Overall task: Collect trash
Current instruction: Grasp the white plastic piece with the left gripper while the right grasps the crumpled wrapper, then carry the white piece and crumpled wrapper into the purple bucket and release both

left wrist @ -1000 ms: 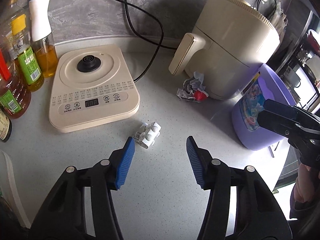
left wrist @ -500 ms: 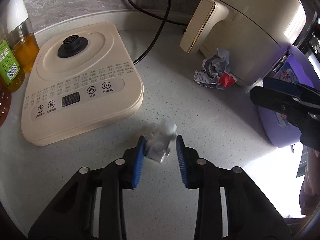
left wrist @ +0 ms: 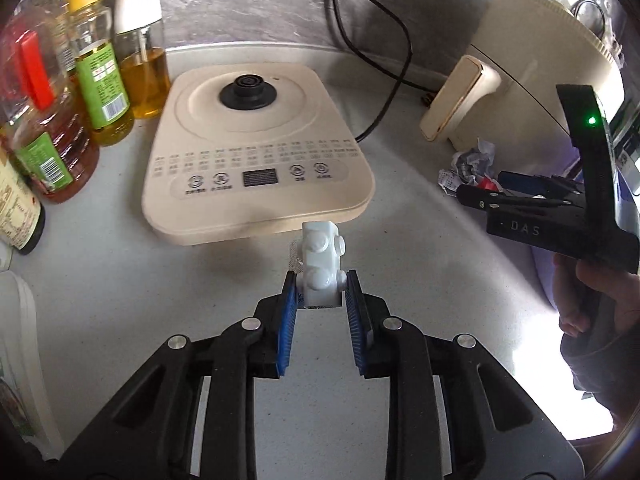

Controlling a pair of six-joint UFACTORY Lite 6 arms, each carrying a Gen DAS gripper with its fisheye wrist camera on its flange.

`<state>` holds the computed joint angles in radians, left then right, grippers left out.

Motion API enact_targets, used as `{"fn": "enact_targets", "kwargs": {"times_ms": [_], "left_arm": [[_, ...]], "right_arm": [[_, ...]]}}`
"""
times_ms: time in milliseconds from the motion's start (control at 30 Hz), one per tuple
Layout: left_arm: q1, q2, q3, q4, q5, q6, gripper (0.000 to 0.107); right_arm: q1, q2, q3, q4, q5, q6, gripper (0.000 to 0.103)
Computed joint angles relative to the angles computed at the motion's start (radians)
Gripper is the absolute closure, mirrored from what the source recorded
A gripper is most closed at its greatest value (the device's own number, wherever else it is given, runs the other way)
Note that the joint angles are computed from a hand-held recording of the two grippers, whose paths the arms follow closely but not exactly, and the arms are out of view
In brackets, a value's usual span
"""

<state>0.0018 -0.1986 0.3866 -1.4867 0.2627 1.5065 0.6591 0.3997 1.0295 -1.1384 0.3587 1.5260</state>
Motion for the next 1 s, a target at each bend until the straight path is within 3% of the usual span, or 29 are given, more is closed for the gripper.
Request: {"fn": "enact_targets", "kwargs": {"times_ms": [100, 167, 233, 400, 600, 833, 1000], "left_arm": [[0.063, -0.072, -0.039, 0.083, 0.016, -0.075, 0.083], [0.090, -0.120, -0.059, 0.140, 0.025, -0.130, 0.083], [0.107, -0.187, -0.086, 0.224, 0.033, -0.217, 0.083], [0.184, -0.402, -0.141, 0.491, 0.128, -0.465, 0.083], [0.246, -0.611, -0.157, 0.679, 0.262, -0.650, 0.083], [0.242, -0.768, -0.114, 0.797, 0.371, -0.808, 0.083], [0.175, -0.806, -0.062, 0.865, 0.385, -0.921, 0.083]], "right_arm": [[-0.020, 0.056, 0.039, -0.005, -0.010, -0.012, 0.036], [-0.039, 0.088, 0.067, 0.083, -0.024, -0.115, 0.070], [-0.045, 0.072, 0.050, 0.101, -0.039, -0.125, 0.079], [-0.003, -0.064, -0.065, 0.015, -0.042, -0.024, 0.082], [0.085, -0.286, -0.211, 0.007, -0.008, 0.049, 0.083], [0.208, -0.520, -0.263, 0.136, 0.117, -0.031, 0.083], [0.275, -0.705, -0.276, 0.208, 0.236, -0.101, 0.083]]}}
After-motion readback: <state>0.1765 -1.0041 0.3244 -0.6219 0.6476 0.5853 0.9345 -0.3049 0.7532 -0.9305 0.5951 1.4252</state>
